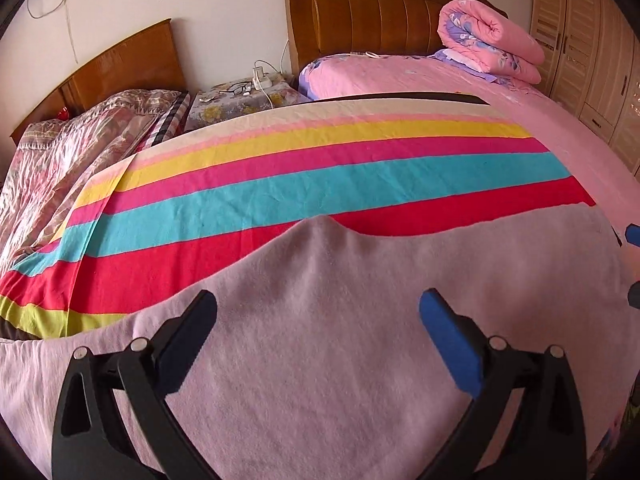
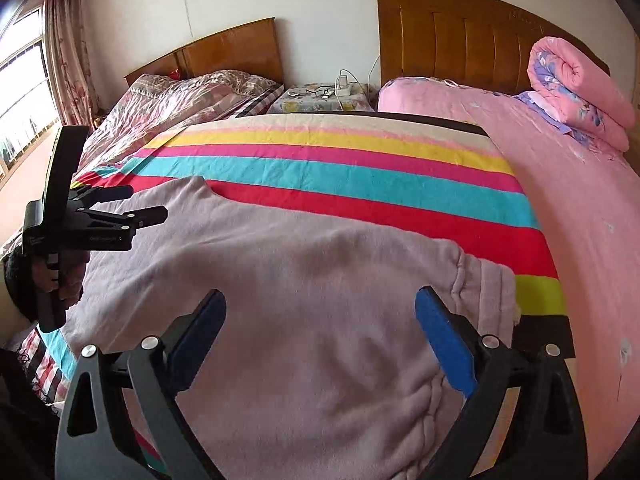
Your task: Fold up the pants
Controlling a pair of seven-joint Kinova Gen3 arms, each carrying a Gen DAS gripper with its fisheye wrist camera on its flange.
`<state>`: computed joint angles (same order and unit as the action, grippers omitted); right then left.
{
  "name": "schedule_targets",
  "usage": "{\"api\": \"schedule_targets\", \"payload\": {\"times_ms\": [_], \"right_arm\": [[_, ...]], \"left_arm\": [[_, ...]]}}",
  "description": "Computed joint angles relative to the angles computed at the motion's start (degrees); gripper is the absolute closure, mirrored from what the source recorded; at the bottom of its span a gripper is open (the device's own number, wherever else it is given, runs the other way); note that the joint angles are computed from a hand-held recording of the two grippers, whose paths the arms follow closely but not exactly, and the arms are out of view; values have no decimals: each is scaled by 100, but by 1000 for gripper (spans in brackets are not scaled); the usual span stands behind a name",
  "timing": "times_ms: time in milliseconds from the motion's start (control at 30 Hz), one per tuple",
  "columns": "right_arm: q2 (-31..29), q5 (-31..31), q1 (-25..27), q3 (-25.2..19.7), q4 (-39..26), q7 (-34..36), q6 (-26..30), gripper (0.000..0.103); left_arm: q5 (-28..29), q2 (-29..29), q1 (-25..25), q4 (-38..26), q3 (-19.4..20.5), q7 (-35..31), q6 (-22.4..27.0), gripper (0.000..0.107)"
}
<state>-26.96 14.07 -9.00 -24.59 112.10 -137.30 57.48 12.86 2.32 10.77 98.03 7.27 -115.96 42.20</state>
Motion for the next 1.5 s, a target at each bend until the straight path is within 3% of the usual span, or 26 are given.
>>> {"api": "schedule_targets", "payload": {"times_ms": [67,167,300,400,467,567,633,700,833,967,1200,1267,1333,1400,1500], "right_arm": [[418,44,-168,111,-108,73,-26,11],[1101,212,-73,-188,-206,28,478,11],[898,141,-604,216,20,-64,502,11],[962,195,-490,-4,-243,-141,920,11],[994,376,-479,-130,-416,-360,974,11],[1001,548,-1100,312,-512,-488,422,11],[1227,455,-1249,427,-639,-233,46,11],[1618,483,-1250,261,-870,41,-53,11],[2103,-136,-1617,725,-907,762,-171,11],[1691,-558,-1639,942,-484,877,-268,9],[1303,-214,-1539,243,-383,-293,536,8],[1219,-82,-1586,100,-303,-622,597,8],[1381,94,-1584,-158,-517,-971,991,8],[1494,324,-1660,-312,-699,-1436,1341,8],[1511,537,-1825,-308,-768,-1882,1336,8]], "left_arm": [[-435,368,421,-199,-227,466,-83,7],[-781,600,963,-279,-672,927,-270,6],[-296,754,1627,-436,-1619,688,-122,6],[-176,772,2076,-419,-2137,627,-170,6],[-173,776,1932,-419,-1994,643,-171,6],[-169,788,1803,-432,-1861,655,-162,6],[-114,801,1871,-444,-1963,603,-153,6],[-127,794,1925,-437,-2005,626,-153,6],[-140,792,1832,-439,-1905,628,-148,6],[5,797,2019,-422,-2144,533,-135,6],[40,804,1884,-430,-2019,504,-110,6],[290,828,1803,-498,-2059,222,40,6],[527,687,1848,-425,-2281,-104,128,6],[954,270,1586,-85,-2288,-535,40,6],[1372,-313,790,315,-1991,-1234,317,6]]}}
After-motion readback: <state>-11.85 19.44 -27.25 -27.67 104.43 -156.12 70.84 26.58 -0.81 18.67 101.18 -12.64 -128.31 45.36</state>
